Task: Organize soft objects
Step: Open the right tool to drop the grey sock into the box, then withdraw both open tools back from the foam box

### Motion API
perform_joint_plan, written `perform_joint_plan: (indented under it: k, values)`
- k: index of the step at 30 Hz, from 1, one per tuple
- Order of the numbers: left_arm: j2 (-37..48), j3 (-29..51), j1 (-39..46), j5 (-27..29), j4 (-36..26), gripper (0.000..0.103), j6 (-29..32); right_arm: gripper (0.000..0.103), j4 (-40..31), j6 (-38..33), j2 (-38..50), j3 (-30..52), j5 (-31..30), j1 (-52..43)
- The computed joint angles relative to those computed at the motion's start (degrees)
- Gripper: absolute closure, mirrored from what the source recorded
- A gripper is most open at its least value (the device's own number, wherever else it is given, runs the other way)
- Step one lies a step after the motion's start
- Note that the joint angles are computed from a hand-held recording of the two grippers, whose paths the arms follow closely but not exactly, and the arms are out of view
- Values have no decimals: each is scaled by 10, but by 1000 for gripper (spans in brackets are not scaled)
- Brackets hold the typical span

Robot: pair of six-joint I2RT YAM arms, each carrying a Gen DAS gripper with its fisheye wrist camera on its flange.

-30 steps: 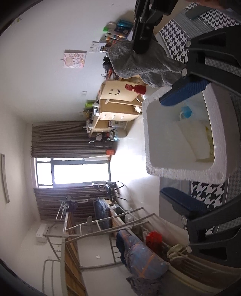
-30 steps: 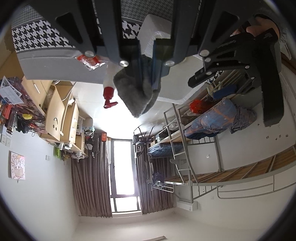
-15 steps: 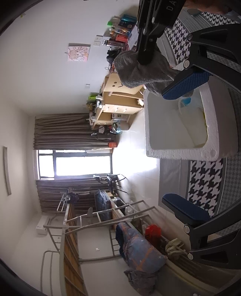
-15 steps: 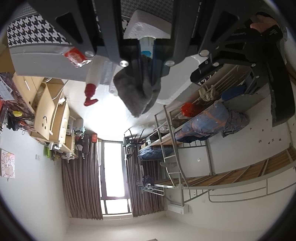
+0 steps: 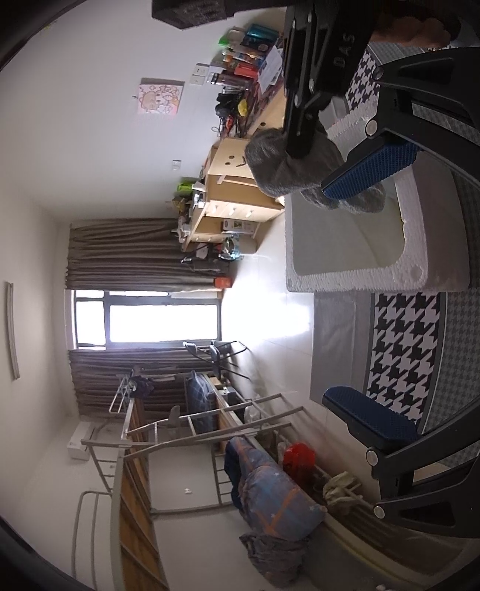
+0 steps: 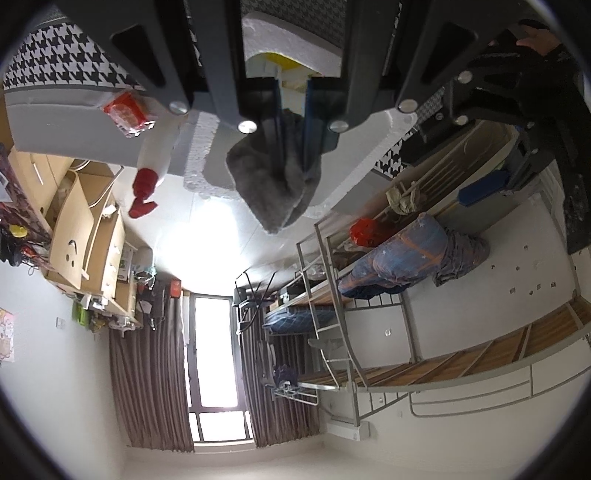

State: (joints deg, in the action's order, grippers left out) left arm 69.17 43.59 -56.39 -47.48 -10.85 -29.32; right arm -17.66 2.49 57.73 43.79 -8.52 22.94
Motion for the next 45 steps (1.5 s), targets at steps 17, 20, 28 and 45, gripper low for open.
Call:
perform_joint_plan:
  k: [17, 20, 28, 45]
  values:
    - [-21, -19, 12, 14, 4, 1, 7, 50, -20, -3, 27, 12, -21, -4]
    - [-20, -17, 4, 9, 1, 1, 4, 49, -23, -4, 16, 9, -2, 3]
    - [-20, -6, -20, -2, -11, 1, -1, 22, -15, 6, -54, -31, 60, 15]
    - [-45, -9, -98, -58, -53, 1, -40, 12, -61, 18, -193, -82, 117, 34]
